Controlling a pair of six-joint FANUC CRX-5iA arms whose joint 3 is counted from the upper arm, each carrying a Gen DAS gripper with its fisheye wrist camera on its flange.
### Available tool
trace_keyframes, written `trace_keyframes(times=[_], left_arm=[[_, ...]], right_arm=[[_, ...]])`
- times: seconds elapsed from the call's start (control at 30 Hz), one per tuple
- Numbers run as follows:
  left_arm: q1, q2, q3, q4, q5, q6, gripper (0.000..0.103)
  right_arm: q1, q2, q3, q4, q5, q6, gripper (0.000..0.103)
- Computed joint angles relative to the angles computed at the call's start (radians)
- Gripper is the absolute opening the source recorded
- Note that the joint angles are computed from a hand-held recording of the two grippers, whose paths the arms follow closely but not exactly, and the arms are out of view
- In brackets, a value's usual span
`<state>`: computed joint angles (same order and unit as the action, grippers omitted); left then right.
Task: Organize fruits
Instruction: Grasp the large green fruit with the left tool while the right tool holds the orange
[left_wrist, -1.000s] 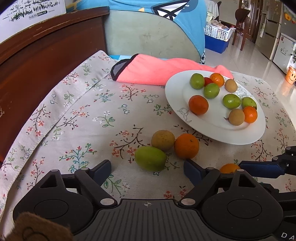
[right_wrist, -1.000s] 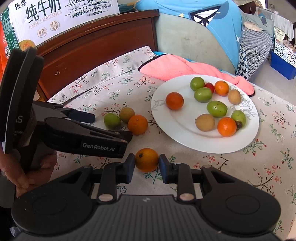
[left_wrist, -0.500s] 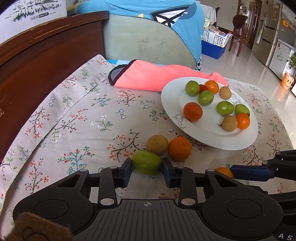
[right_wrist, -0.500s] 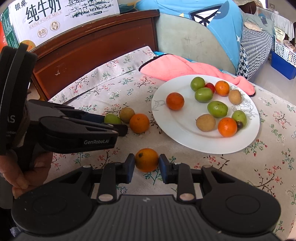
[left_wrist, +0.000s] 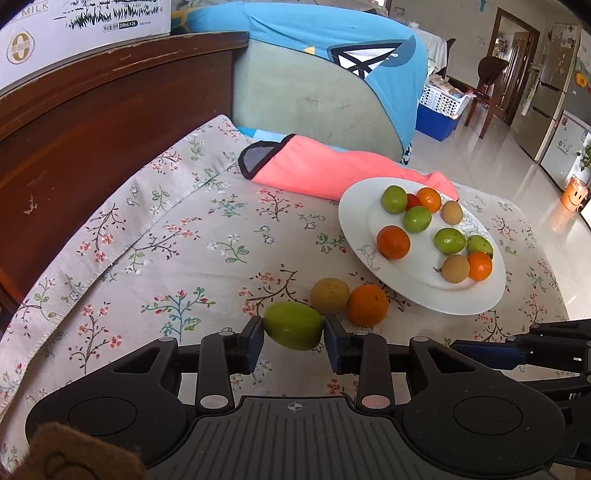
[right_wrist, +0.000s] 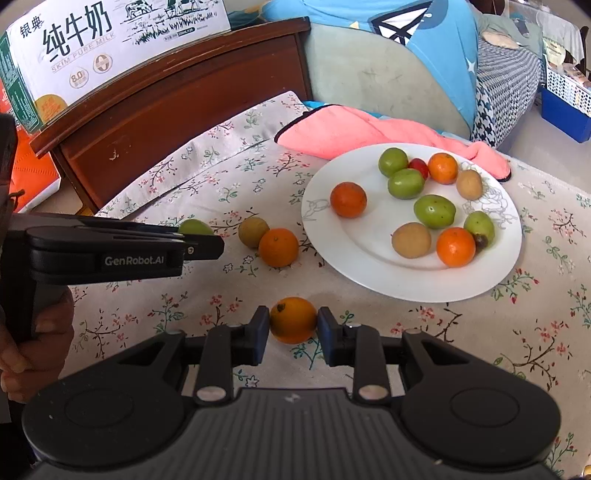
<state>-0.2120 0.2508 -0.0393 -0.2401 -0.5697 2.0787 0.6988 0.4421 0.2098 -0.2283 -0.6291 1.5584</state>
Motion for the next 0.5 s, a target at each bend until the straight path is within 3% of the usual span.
trace_keyframes(times=[0.23,0.3,0.5], left_arm=[[0.001,-0.015,-0.005,-0.015,0.019,0.045,0.033],[-0.005,-0.018,0.003,-0.038,0.017,0.071,0.033],[-0.005,-0.017,0.009,-0.042,0.016,0.083,0.033]], right_arm=[[-0.018,-0.002,0.018,-0.048,-0.008,0.005,0.028],[-0.027,-0.003,0.027,-0.074,-0.011,0.017,0.020],[-0.039,0.004,0.043,-0.100,-0.026,0.020,0.021]])
